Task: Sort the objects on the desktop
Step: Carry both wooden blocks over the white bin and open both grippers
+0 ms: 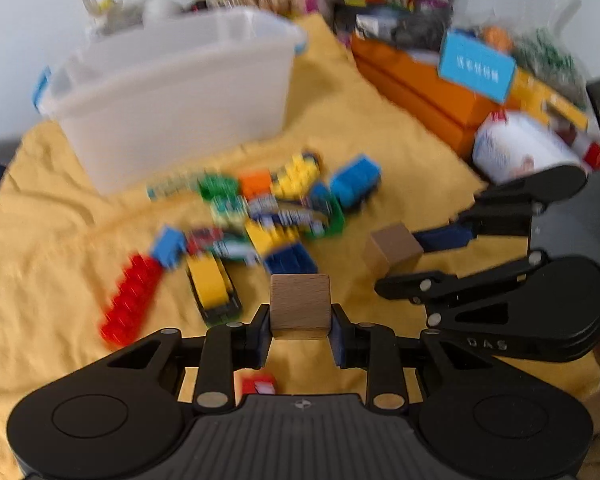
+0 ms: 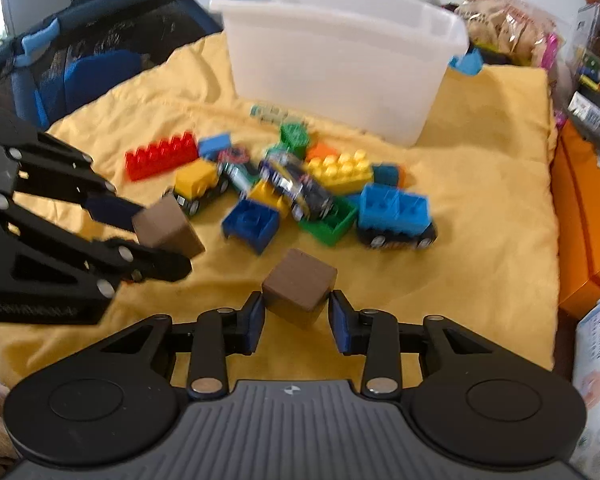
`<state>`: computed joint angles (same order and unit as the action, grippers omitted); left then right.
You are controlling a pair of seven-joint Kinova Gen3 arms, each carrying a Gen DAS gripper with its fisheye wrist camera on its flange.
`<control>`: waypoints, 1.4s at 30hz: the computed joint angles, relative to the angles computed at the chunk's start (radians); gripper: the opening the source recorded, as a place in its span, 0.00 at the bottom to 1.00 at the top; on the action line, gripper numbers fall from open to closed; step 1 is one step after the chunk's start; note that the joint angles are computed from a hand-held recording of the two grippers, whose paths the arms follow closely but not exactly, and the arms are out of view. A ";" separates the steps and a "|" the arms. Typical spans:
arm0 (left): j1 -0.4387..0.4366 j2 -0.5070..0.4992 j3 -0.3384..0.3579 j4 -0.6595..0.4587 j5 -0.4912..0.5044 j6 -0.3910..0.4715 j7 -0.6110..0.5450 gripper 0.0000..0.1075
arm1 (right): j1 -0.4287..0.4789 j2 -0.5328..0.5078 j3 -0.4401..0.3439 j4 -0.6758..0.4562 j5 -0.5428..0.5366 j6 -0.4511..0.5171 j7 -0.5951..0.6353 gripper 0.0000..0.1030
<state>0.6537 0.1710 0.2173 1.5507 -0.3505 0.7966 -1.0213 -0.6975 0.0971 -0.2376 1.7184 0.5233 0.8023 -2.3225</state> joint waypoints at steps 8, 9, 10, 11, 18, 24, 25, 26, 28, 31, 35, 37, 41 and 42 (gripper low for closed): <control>-0.044 0.017 -0.027 -0.150 -0.024 0.020 -0.030 0.31 | 0.018 0.011 0.022 -0.100 0.060 0.006 0.023 0.37; -0.051 0.022 -0.031 -0.174 -0.024 0.024 -0.046 0.31 | 0.020 0.018 0.027 -0.123 0.074 0.007 0.030 0.37; -0.056 0.030 -0.037 -0.201 -0.028 0.028 -0.060 0.31 | 0.021 0.024 0.032 -0.140 0.084 0.003 0.035 0.37; -0.059 0.037 -0.042 -0.227 -0.028 0.032 -0.070 0.31 | 0.024 0.030 0.038 -0.158 0.091 -0.002 0.045 0.37; -0.080 0.114 -0.092 -0.409 -0.044 0.055 -0.147 0.31 | 0.034 0.092 0.089 -0.297 0.141 -0.043 0.111 0.37; -0.098 0.222 -0.144 -0.591 -0.008 0.122 -0.192 0.31 | 0.034 0.191 0.139 -0.448 0.096 -0.045 0.204 0.37; -0.098 0.243 -0.151 -0.620 -0.005 0.136 -0.195 0.30 | 0.034 0.210 0.146 -0.479 0.077 -0.034 0.221 0.37; -0.100 0.258 -0.157 -0.638 0.002 0.150 -0.202 0.30 | 0.036 0.225 0.153 -0.505 0.058 -0.027 0.232 0.37; -0.099 0.305 -0.171 -0.701 0.009 0.194 -0.214 0.30 | 0.046 0.263 0.164 -0.568 0.006 -0.003 0.265 0.37; -0.093 0.369 -0.190 -0.780 0.014 0.250 -0.239 0.30 | 0.038 0.315 0.197 -0.647 -0.028 0.038 0.277 0.38; -0.112 0.438 -0.193 -0.876 0.067 0.325 -0.274 0.30 | 0.027 0.375 0.230 -0.725 -0.049 0.092 0.296 0.38; -0.109 0.443 -0.203 -0.871 0.076 0.318 -0.281 0.30 | 0.025 0.410 0.237 -0.774 -0.067 0.135 0.319 0.40; -0.109 0.405 -0.203 -0.811 0.089 0.268 -0.289 0.32 | 0.022 0.398 0.251 -0.744 -0.080 0.115 0.319 0.43; -0.115 0.402 -0.198 -0.810 0.098 0.268 -0.295 0.32 | 0.024 0.396 0.250 -0.742 -0.087 0.117 0.318 0.43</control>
<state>0.5387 0.5727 0.0189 0.7409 -0.2525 1.0649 -1.3160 -0.6736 0.4927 0.0127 0.9760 0.4365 0.9189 -2.0042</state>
